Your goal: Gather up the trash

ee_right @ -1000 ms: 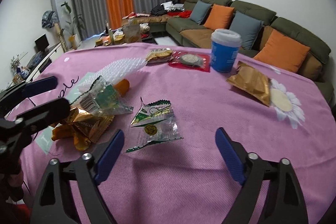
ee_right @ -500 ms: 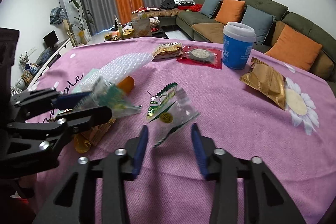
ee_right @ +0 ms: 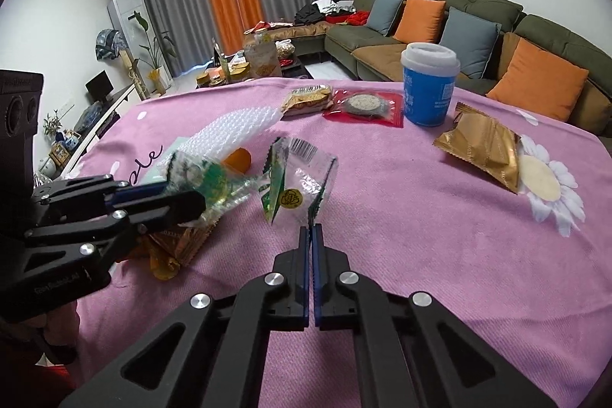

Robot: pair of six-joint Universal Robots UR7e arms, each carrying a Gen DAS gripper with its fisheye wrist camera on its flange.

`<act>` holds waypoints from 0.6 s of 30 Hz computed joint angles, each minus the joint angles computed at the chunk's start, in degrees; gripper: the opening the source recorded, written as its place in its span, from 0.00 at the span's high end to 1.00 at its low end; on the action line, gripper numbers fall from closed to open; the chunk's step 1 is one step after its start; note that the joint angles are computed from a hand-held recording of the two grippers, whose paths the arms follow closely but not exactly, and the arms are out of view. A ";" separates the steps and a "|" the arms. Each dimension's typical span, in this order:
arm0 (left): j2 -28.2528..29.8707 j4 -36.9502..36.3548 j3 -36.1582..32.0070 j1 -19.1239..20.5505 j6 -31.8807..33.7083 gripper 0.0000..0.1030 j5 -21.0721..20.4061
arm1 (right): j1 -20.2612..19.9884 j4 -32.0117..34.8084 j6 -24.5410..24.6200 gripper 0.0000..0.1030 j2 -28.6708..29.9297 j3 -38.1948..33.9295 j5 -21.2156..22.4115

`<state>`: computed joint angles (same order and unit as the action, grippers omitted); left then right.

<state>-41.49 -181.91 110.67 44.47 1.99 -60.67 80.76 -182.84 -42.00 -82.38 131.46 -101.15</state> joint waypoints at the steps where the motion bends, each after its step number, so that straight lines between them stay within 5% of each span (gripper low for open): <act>1: -0.21 -0.12 0.13 -0.10 -0.09 0.84 -0.06 | 0.02 -0.12 0.31 1.00 -0.34 0.16 0.27; 18: -10.54 -9.70 11.77 -5.60 -1.61 0.84 3.50 | 5.97 -2.74 1.04 1.00 -7.64 5.45 1.67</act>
